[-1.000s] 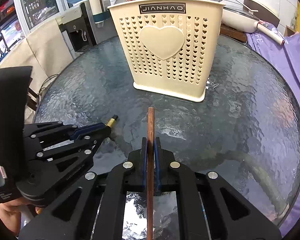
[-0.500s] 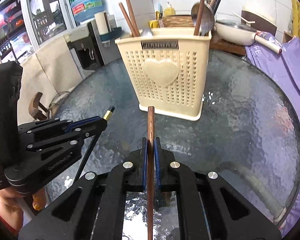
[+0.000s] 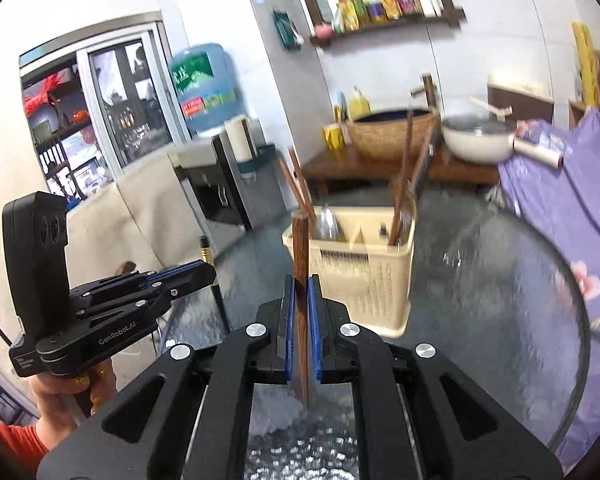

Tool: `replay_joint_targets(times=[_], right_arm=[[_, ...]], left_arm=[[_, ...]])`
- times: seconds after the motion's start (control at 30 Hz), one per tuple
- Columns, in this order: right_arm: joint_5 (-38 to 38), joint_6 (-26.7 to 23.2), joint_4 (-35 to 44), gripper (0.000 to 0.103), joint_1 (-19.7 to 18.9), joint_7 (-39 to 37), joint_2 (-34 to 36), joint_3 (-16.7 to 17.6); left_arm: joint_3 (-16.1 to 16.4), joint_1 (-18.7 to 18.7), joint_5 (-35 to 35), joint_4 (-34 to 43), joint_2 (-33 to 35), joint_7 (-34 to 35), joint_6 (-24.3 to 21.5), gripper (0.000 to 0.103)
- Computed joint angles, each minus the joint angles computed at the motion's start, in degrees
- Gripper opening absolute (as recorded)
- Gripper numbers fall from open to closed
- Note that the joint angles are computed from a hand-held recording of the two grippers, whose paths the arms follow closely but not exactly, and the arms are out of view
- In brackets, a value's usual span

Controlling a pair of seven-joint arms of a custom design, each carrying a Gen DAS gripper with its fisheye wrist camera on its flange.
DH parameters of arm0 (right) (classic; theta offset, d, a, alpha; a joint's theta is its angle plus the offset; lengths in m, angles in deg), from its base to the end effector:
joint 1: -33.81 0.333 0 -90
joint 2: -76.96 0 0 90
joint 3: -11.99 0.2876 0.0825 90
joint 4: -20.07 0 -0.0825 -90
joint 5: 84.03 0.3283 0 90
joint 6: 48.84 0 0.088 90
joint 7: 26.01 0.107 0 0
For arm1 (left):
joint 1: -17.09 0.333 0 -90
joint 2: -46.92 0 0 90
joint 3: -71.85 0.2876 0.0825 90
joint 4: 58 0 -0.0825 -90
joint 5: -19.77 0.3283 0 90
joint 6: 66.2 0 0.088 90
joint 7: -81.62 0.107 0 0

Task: Organize utensils
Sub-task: 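Lower both chopsticks into the cream basket and open both tools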

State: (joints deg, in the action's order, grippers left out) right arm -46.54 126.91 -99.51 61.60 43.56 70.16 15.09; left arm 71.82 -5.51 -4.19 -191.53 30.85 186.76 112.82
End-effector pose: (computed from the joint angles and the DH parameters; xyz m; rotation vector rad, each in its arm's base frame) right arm 0.4631 0.2221 0.5921 -1.6370 1.2398 -0.4227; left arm 0.4395 -0.1453 0.5739 -1.4401 1.8450 -1.2220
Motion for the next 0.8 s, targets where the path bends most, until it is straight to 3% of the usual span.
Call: replay_joint_targets(times=[0.13, 0.27, 0.43, 0.57, 0.67, 0.8], right_arm=[[-6.58, -0.33, 3.68, 0.007, -1.99, 4.02, 0.66, 1.09], [-16.41, -3.68, 10.65, 0.007, -5.03, 11.51, 3.44, 2.13], [-24.6, -10.12, 20.71, 0.007, -7.28, 17.8, 7.54, 2.23], [-28.47, -15.06, 28.98, 0.007, -8.18, 20.2, 10.74, 2.11], [-31.76, -17.15, 34.95, 0.007, -8.46, 22.78, 13.5, 1.74], [-37.45, -20.67, 44.27, 0.007, -7.86, 26.93, 18.55, 0.61]], left_arm=[[-1.1, 1.45, 1.58, 4.11, 1.06, -0.66, -0.23, 0.007], [-3.67, 4.94, 5.13, 9.36, 2.89, -3.13, -0.94, 0.007], [-6.29, 8.94, 9.57, 18.59, 6.76, -6.38, -5.03, 0.006], [-8.24, 11.7, 13.51, 23.37, 8.79, -9.55, -6.0, 0.006], [-8.19, 11.95, 12.75, 27.91, 10.94, -9.4, -8.18, 0.006], [-9.62, 13.84, 19.01, 35.35, 15.55, -15.43, -10.92, 0.006]])
